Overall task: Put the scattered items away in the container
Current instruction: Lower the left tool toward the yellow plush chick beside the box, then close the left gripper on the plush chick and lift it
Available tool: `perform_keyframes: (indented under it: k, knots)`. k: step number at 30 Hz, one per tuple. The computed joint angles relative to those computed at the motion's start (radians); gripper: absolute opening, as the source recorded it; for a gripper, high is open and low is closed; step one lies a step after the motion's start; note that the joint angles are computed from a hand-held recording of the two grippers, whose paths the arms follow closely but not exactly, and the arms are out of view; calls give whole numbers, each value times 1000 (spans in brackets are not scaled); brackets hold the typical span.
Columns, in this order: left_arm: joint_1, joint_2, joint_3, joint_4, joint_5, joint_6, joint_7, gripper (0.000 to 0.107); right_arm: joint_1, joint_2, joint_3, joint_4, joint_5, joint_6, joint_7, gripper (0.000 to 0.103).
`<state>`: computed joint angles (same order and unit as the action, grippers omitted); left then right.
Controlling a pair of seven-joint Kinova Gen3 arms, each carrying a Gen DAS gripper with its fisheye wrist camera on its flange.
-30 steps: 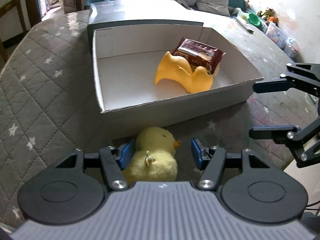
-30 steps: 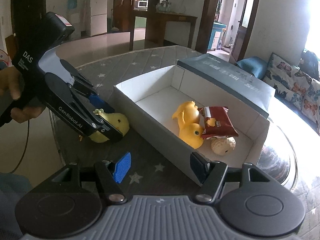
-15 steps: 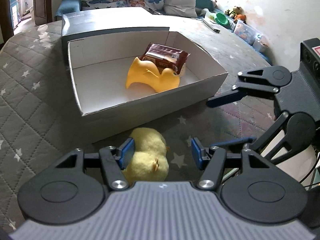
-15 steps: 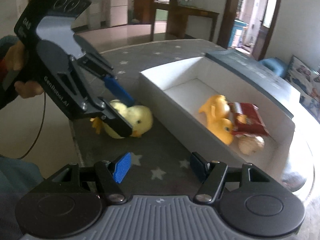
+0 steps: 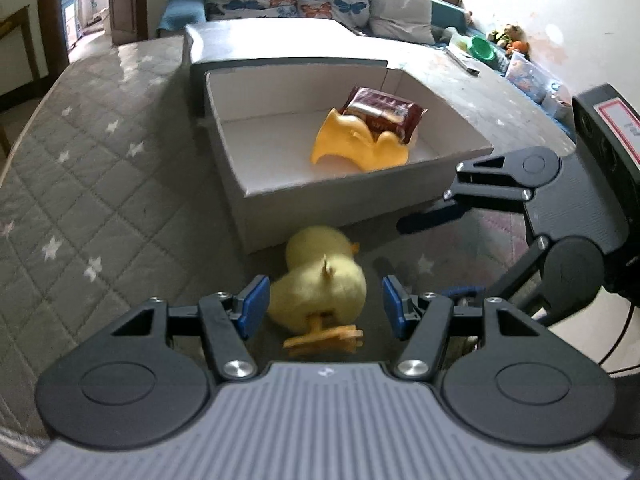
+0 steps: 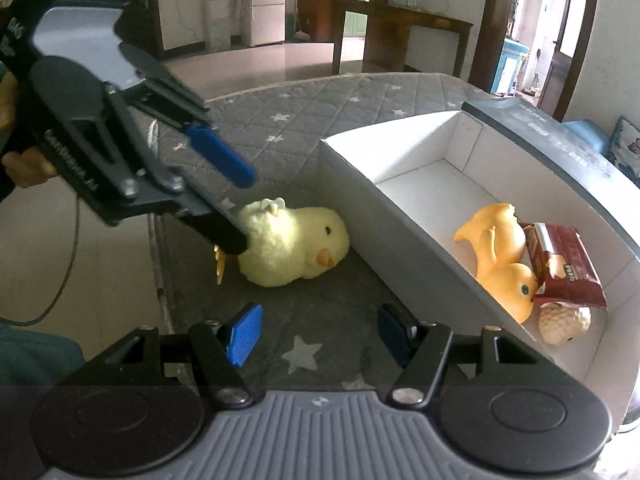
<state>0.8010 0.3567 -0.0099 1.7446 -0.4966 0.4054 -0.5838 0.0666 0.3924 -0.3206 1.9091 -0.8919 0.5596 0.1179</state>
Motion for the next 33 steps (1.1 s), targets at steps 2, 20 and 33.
perform_keyframes:
  k: [2, 20, 33]
  knots:
    - [13, 2, -7, 1, -5, 7, 20, 72, -2, 3, 1, -2, 1, -2, -1, 66]
    - [45, 22, 2, -8, -121, 150, -19, 59, 1, 12, -9, -10, 14, -2, -13, 67]
    - [-97, -27, 54, 128, 56, -99, -103, 59, -23, 35, -24, -28, 30, 0, -9, 64]
